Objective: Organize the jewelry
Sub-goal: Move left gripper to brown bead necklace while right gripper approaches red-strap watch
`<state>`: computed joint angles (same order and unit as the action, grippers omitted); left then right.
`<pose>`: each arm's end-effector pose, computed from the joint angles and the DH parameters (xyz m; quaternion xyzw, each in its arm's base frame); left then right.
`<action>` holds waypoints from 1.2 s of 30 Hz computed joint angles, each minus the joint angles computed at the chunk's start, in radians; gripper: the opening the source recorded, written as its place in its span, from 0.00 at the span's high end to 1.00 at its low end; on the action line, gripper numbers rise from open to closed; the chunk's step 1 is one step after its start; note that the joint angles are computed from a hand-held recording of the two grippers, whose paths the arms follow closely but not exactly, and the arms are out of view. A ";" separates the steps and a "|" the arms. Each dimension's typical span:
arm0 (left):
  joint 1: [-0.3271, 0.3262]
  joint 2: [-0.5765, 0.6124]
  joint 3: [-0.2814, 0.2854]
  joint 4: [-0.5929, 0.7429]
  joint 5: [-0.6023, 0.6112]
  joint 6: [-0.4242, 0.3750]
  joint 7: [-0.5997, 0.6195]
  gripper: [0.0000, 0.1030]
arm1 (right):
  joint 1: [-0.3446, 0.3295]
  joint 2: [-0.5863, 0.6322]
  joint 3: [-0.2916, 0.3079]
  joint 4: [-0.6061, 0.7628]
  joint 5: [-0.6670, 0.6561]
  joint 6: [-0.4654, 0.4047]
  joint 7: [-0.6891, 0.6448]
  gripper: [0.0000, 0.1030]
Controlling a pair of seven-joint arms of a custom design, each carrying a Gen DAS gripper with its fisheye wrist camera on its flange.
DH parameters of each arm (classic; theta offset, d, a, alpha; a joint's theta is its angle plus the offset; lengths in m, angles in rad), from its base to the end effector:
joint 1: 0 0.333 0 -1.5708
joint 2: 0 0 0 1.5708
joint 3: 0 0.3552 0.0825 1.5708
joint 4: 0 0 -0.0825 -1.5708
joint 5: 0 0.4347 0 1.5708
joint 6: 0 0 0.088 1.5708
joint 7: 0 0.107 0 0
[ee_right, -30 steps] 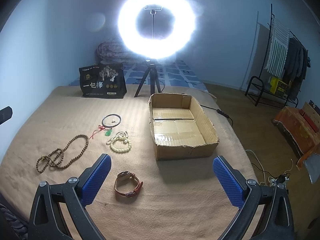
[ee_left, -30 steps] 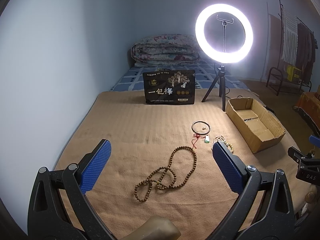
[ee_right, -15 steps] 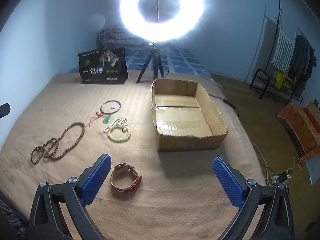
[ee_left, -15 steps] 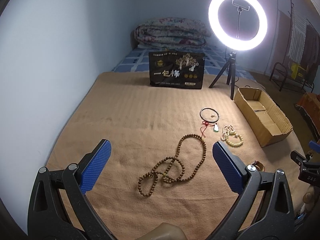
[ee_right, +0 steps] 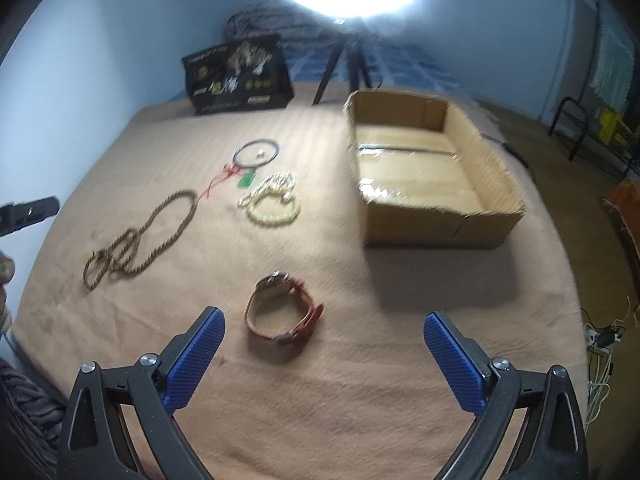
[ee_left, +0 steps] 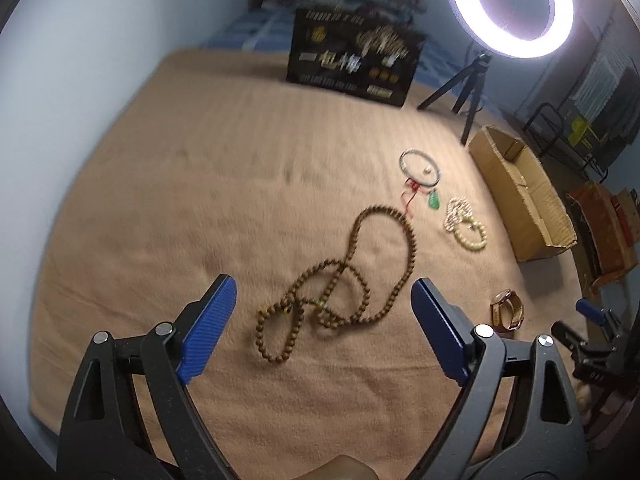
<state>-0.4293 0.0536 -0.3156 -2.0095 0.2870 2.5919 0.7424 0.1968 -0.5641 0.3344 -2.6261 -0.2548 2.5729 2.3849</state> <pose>0.4782 -0.4441 0.5036 -0.6387 0.7175 -0.2608 0.0959 0.3711 0.2287 0.4801 -0.6402 0.7114 -0.2064 0.2035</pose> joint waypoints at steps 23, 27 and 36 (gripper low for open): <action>0.068 0.189 -0.029 0.084 -0.388 -0.057 0.192 0.12 | 0.067 0.168 -0.067 0.049 0.080 0.040 -0.103 0.07; 0.060 0.217 -0.032 0.113 -0.394 -0.061 0.195 0.12 | 0.077 0.190 -0.079 0.056 0.100 0.056 -0.115 0.07; 0.004 0.269 -0.013 0.193 -0.270 -0.123 0.155 0.12 | 0.085 0.235 -0.095 0.071 0.129 0.081 -0.127 0.09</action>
<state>-0.4254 0.3229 -0.3288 -1.8163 0.0170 2.4688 0.8970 0.2822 -0.3292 0.2394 -2.5553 -0.1260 2.6543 2.2577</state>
